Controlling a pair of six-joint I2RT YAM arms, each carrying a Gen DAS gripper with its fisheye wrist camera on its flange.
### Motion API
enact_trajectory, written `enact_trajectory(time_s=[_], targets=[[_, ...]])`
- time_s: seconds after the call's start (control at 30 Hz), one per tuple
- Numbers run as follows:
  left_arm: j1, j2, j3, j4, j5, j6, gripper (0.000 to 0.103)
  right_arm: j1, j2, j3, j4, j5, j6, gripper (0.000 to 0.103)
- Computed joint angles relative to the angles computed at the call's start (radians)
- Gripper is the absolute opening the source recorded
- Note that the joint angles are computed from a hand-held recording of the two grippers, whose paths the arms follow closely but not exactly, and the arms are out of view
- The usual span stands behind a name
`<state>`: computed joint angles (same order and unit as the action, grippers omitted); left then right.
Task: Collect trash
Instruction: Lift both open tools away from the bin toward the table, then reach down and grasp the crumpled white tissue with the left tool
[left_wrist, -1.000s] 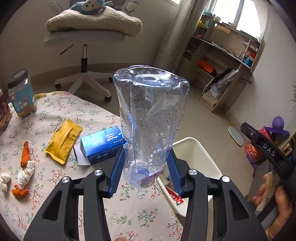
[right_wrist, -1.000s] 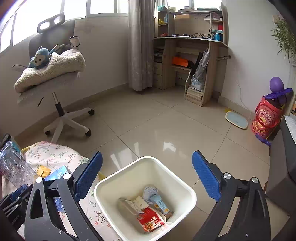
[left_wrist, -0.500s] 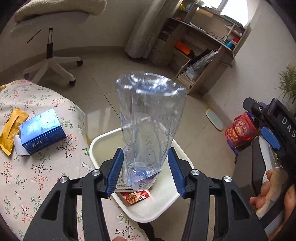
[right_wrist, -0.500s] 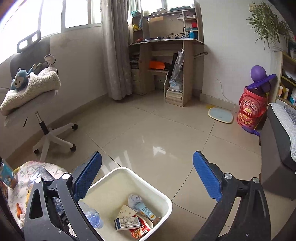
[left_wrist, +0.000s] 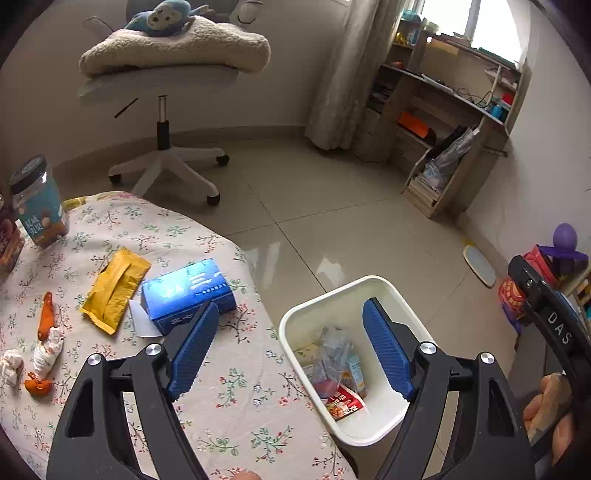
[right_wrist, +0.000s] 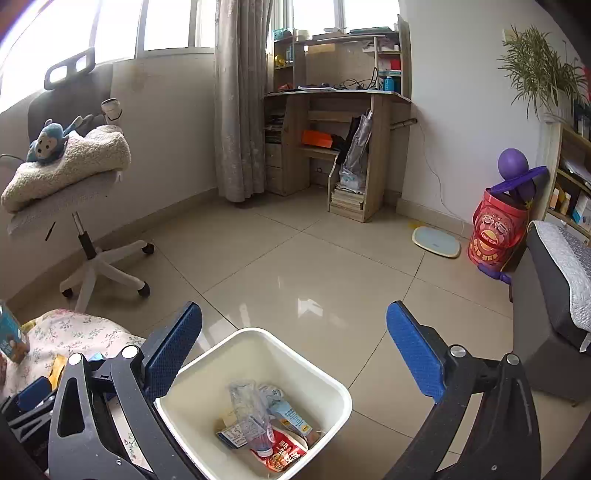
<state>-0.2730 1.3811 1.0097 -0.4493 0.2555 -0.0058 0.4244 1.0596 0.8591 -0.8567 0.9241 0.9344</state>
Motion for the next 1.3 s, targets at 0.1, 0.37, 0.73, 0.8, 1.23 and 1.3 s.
enact_trajectory(time_s=[0.1,0.37,0.73,0.8,1.23,1.3], targets=[[0.070,-0.030,-0.025,0.010,0.002,0.027,0.084,0.086,0.087,0.048,-0.051,0.033,0.064,0.096],[0.246,-0.044,-0.033,0.011,-0.025,0.080,0.084,0.243,0.293,0.186,-0.070,0.043,0.119,0.096],[0.483,0.013,0.020,-0.026,0.022,0.172,0.084,0.353,0.529,0.391,-0.041,0.015,0.103,0.096],[0.525,0.037,0.036,-0.029,0.022,0.189,0.084,0.369,0.576,0.433,-0.034,0.004,0.096,0.096],[0.780,0.424,0.311,-0.098,-0.087,0.367,0.084,0.443,0.897,0.747,-0.008,-0.118,0.004,0.096],[0.812,0.524,0.404,-0.151,-0.115,0.401,0.084,0.441,0.939,0.785,0.003,-0.170,-0.007,0.096]])
